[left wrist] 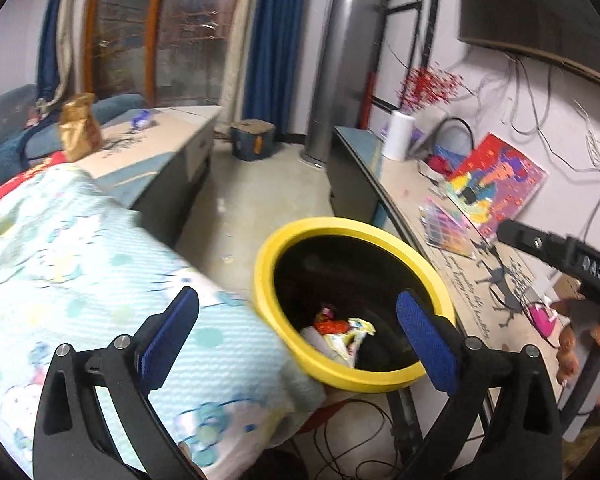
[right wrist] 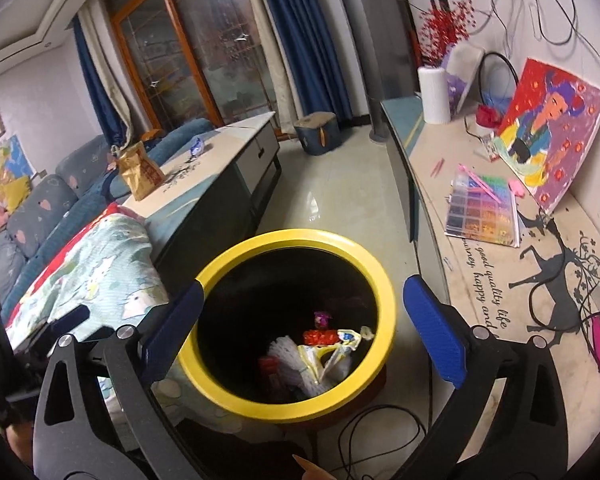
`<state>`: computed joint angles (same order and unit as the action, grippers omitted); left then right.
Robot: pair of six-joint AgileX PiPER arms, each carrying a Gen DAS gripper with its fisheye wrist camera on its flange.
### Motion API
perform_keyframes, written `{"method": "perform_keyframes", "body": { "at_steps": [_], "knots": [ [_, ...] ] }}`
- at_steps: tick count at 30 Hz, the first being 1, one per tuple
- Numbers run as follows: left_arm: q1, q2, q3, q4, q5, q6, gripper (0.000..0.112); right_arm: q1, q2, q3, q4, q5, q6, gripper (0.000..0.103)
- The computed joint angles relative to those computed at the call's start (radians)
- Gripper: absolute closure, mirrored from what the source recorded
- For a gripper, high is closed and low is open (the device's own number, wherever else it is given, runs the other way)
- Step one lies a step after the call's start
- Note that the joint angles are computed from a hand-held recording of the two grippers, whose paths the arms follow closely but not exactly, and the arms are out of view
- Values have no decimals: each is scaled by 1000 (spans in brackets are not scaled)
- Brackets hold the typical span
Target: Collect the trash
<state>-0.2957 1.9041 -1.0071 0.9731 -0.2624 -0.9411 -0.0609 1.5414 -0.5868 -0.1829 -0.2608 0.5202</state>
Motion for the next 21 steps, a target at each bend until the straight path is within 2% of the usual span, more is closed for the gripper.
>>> {"method": "perform_keyframes", "body": {
  "at_steps": [6, 11, 18, 21],
  "knots": [
    [83, -111, 124, -189, -32, 194, 16, 164, -66, 49, 453, -57, -433, 11],
    [168, -209, 248, -357, -83, 368, 16, 324, -98, 88, 694, -167, -659, 11],
    [279, -325, 384, -460, -153, 480, 16, 572, -88, 124, 951, -398, -851, 11],
    [320, -365, 441, -466, -204, 512, 16, 658, -59, 131, 1012, -488, -871, 11]
  ]
}}
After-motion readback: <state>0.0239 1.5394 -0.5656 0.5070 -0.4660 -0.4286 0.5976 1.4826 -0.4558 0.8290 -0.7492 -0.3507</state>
